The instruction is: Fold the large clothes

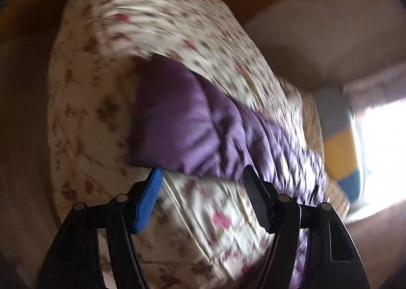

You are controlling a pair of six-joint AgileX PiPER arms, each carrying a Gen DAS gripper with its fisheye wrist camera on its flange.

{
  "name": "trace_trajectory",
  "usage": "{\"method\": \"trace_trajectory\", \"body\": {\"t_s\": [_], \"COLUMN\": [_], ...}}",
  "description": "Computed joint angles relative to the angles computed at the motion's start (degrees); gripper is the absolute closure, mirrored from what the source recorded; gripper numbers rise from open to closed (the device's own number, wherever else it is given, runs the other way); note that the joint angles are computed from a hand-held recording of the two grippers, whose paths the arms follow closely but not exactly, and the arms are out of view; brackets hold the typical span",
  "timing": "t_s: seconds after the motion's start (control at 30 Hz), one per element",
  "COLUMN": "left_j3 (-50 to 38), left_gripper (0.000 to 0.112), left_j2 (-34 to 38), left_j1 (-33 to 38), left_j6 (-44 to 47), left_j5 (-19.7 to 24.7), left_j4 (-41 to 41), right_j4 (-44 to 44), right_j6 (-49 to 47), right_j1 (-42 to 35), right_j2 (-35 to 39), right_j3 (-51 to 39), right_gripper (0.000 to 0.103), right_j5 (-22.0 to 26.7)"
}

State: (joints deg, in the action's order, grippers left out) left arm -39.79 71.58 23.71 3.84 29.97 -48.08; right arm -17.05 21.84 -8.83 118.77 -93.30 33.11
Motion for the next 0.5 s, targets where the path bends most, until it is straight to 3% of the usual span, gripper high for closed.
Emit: {"method": "trace_trajectory", "body": {"t_s": [0.27,0.37,0.4,0.5], "left_j3": [-0.7,-1.9,-1.9,-4.8], "left_gripper": [0.054,0.076,0.090,0.098], "left_j2": [3.4,4.9,4.9,5.3], "left_j1": [3.1,4.0,3.8,0.7], "left_j6": [-5.1,-4.9,-2.8,-6.0], "left_j5": [-1.9,-1.4,-2.0,-3.9], "left_j4": [-0.9,0.5,-0.5,5.8], "right_j4": [-0.2,-0.2,-0.1,-0.1], "right_j6": [0.3,0.3,0.3,0.3], "right_j1": [0.1,0.1,0.1,0.1], "right_j2": [-0.1,-0.1,-0.1,-0.1], "right_j3": [0.1,0.1,0.1,0.1], "right_gripper": [0.017,0.017,0.017,0.017], "right_j5": [0.0,0.1,0.0,0.0]}}
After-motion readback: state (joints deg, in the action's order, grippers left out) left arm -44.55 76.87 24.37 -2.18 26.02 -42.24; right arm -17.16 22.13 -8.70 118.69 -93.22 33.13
